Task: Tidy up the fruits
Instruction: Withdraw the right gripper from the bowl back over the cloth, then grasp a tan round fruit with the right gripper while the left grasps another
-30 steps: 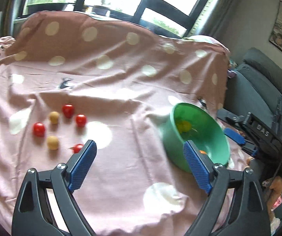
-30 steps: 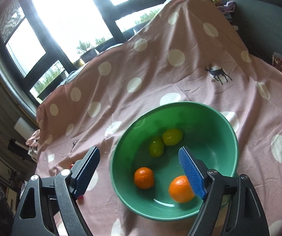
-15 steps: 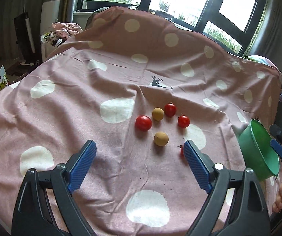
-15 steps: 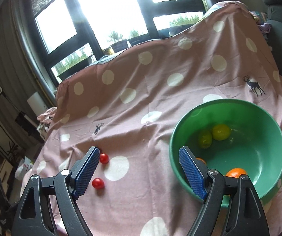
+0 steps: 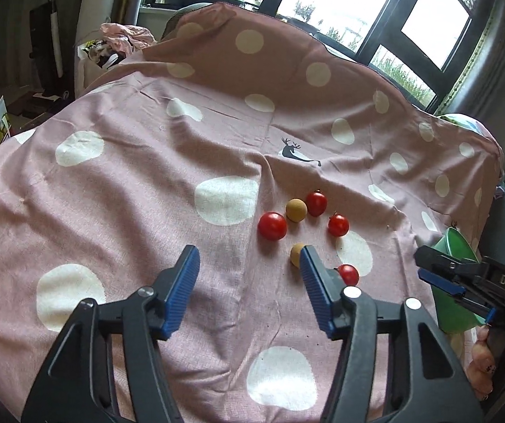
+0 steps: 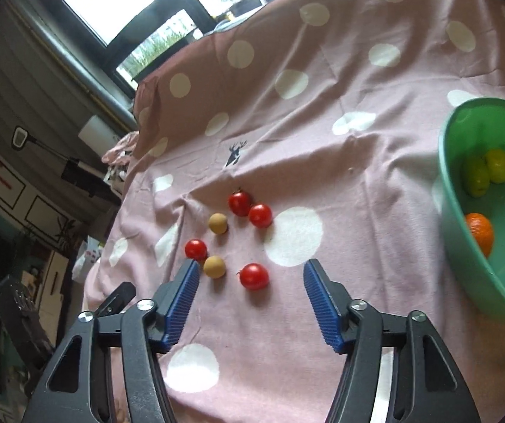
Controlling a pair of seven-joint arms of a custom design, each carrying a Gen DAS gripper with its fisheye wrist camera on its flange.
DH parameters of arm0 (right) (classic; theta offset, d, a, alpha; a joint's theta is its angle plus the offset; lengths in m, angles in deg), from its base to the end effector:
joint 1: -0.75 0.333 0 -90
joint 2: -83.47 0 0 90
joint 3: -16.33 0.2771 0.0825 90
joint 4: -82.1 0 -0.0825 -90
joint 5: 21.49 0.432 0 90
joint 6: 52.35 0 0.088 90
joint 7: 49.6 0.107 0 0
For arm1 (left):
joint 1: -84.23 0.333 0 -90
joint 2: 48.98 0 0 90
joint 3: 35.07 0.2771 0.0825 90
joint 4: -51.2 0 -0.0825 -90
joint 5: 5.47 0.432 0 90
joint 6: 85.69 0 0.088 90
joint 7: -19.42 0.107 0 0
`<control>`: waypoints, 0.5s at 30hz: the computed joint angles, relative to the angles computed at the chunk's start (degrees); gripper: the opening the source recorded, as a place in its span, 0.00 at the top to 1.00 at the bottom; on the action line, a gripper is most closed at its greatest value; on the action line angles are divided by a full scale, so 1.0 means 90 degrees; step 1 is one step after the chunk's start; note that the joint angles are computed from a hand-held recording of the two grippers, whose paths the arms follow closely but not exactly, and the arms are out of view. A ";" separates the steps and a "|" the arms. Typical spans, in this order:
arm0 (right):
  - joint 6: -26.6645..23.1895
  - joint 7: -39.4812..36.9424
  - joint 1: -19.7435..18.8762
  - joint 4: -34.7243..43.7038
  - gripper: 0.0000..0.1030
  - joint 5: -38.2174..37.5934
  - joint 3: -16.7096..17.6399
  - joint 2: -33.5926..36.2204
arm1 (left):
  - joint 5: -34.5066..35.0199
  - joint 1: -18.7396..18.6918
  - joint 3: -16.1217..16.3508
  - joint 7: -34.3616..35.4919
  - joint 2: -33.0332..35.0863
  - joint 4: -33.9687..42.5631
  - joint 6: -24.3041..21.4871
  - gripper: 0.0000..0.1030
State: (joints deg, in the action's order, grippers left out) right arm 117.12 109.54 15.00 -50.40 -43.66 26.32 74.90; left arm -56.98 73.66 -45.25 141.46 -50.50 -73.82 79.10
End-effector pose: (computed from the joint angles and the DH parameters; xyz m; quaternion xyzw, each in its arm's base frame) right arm 0.5182 0.2625 0.4284 -0.4989 0.7717 -0.1063 0.3799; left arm 0.5822 -0.1733 0.4023 -0.6022 0.6872 -0.3970 0.0860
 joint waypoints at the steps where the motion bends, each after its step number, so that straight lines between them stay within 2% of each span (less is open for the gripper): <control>1: -0.0395 -0.0381 0.0153 0.0362 0.51 0.0315 -0.0071 0.0252 | -0.0097 0.0010 0.0019 0.0093 0.0019 0.0046 -0.0148 0.53; 3: -0.0953 -0.0890 0.0321 0.1162 0.52 0.0574 -0.0149 0.0845 | -0.0091 0.0039 0.0025 0.0092 0.0038 0.0106 -0.0354 0.56; 5: -0.0986 -0.1701 0.0453 0.1842 0.53 0.1125 -0.0237 0.1453 | 0.0124 0.0056 0.0011 -0.0018 0.0015 0.0084 -0.0390 0.56; 8: -0.1270 -0.2562 0.0513 0.2860 0.60 0.2071 -0.0272 0.2335 | 0.0278 0.0063 0.0011 -0.0048 -0.0003 0.0068 -0.0377 0.56; 11: -0.1846 -0.2594 0.0709 0.3840 0.62 0.2158 -0.0491 0.3088 | 0.0126 0.0068 0.0033 0.0152 0.0015 0.0124 -0.0532 0.56; 15: -0.2598 -0.2104 0.1111 0.4572 0.62 0.1523 -0.0914 0.3585 | 0.0225 0.0096 0.0020 0.0153 0.0077 0.0207 -0.0624 0.57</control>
